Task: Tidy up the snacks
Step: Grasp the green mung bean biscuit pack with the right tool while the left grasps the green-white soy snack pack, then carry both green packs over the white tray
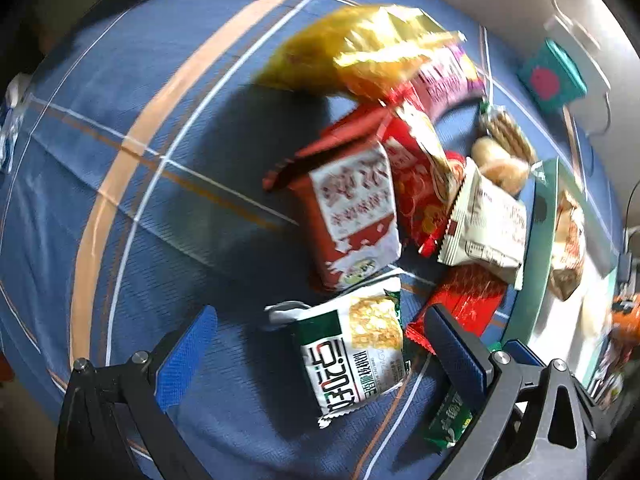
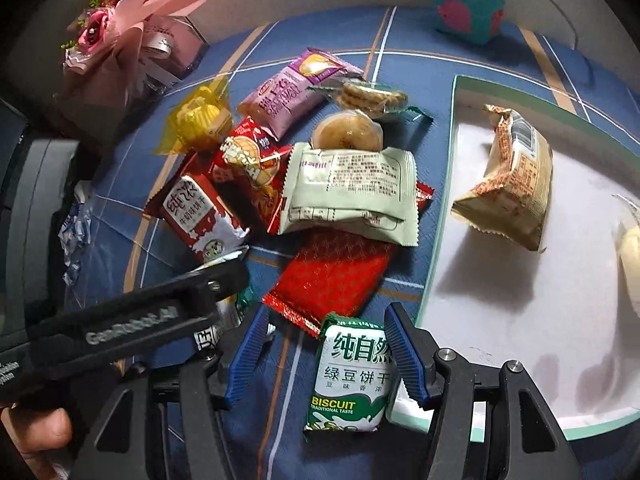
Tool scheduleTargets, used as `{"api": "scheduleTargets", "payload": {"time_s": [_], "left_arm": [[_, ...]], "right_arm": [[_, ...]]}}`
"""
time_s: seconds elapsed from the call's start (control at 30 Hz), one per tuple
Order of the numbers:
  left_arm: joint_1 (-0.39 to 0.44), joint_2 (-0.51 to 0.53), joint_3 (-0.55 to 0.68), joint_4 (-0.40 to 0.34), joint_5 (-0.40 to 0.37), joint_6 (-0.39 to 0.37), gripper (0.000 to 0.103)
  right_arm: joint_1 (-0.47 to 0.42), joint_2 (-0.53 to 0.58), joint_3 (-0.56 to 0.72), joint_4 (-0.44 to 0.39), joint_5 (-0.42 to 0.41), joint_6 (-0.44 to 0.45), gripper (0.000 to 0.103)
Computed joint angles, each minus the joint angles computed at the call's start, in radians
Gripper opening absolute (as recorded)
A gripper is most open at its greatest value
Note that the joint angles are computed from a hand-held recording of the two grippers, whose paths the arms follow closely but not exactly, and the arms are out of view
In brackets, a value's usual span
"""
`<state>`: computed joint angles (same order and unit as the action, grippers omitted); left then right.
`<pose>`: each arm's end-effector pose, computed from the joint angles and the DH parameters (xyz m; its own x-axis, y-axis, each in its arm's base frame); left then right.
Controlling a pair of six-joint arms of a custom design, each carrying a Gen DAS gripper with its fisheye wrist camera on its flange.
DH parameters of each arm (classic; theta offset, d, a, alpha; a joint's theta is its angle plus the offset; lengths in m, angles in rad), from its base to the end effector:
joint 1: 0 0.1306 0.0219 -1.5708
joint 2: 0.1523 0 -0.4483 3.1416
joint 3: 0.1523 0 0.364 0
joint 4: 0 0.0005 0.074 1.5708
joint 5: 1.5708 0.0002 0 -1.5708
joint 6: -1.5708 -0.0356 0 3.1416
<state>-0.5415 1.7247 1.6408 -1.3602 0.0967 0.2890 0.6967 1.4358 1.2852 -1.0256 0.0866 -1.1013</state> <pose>0.4550 -0.2783 0.4190 -0.9640 0.2488 -0.0938 0.2595 0.9572 -0.1278 0.3332 0.2741 0.4231 -0.8677 0.4324 -0.2451 0.3537 0.8836 0.3067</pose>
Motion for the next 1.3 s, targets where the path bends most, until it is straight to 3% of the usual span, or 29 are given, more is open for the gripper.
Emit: {"api": "scheduleTargets", "payload": {"time_s": [0.33, 0.5, 0.8, 0.97, 1.13, 1.3], "left_arm": [[-0.012, -0.052, -0.066, 0.037, 0.044, -0.020, 0.055], [-0.011, -0.107, -0.126, 0.054, 0.037, -0.039, 0.051], [-0.001, -0.173, -0.211, 0.065, 0.022, -0.044, 0.051], [0.001, -0.164, -0.222, 0.076, 0.020, -0.046, 0.051], [0.027, -0.164, -0.227, 0.071, 0.015, -0.081, 0.052], [0.015, -0.149, -0.238, 0.091, -0.007, -0.082, 0.053]], "right_arm": [[0.034, -0.011, -0.010, -0.013, -0.012, -0.016, 0.064], [0.068, -0.028, -0.018, -0.017, -0.005, -0.052, 0.064], [0.162, 0.011, 0.045, -0.150, 0.046, -0.132, 0.064], [0.166, 0.052, 0.070, -0.187, 0.043, -0.122, 0.064], [0.172, 0.089, 0.081, -0.224, 0.043, -0.128, 0.052], [0.179, 0.111, 0.089, -0.240, 0.055, -0.125, 0.049]]}}
